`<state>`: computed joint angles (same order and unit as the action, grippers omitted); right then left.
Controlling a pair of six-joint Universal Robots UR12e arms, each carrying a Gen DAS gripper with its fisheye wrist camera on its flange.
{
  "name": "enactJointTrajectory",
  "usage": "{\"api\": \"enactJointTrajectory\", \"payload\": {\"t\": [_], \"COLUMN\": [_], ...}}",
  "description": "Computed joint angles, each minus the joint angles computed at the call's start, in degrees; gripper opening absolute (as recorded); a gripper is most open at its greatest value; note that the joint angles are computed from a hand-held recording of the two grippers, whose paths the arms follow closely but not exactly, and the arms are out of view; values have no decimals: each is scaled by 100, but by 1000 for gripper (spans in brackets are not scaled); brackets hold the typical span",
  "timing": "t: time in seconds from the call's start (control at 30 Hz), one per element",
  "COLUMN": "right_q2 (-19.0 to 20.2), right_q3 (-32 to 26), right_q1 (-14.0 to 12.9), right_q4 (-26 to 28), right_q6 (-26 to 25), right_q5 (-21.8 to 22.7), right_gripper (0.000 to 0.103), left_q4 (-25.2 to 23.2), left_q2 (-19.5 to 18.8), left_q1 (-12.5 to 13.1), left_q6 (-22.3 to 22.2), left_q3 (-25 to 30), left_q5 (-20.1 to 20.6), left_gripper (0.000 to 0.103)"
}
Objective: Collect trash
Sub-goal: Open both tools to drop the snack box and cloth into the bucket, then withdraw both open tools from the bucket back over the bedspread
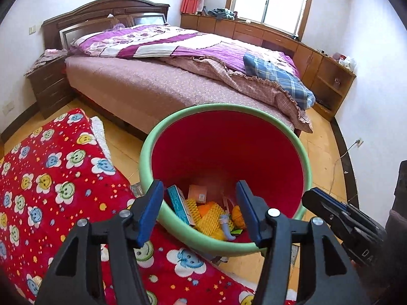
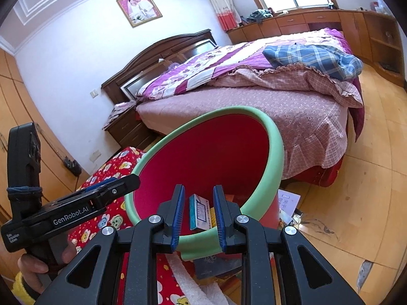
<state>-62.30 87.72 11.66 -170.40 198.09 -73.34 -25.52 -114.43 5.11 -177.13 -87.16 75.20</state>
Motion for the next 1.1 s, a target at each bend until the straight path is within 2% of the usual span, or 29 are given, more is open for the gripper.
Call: {"api": "enactJointTrajectory", "payload": {"t": [0.17,0.27,0.33,0.47,0.53,0.57,0.97,1.03,1.1], "right_q2": [-20,-43,-64,-100,-127,-137,-314,-347,-379], "right_q3": [-16,-23,-17,-12,-1,1,112,145,181], "right_q1": [41,82,117,172,216,237,472,517,553], "right_q4": [60,116,123,133,144,156,230,173,120], "right_q6": [-165,-251,-300,-397,-449,-473,-929,-985,-1019], "right_q5": [62,41,19,56,0,-26,177,208,250], "right_gripper": [26,31,40,45,56,58,61,70,71], "left_q4": [-73,-59,-40,57,121,143,457,498,558], "left_q2": [142,235,315,505,605,654,1259,1360,1462], "left_q1": [61,97,130,191,248,277,585,626,677], "left_q6": [-131,-197,-258,-385,-508,-568,-1010,-1054,-1127], "left_q3": [-128,-224,-307,-509,-626,-682,-1406,-1529,-1660], "left_q5": [82,138,176,342,341,333,567,665,751], "left_gripper": [59,59,59,59,59,59,59,59,59]}}
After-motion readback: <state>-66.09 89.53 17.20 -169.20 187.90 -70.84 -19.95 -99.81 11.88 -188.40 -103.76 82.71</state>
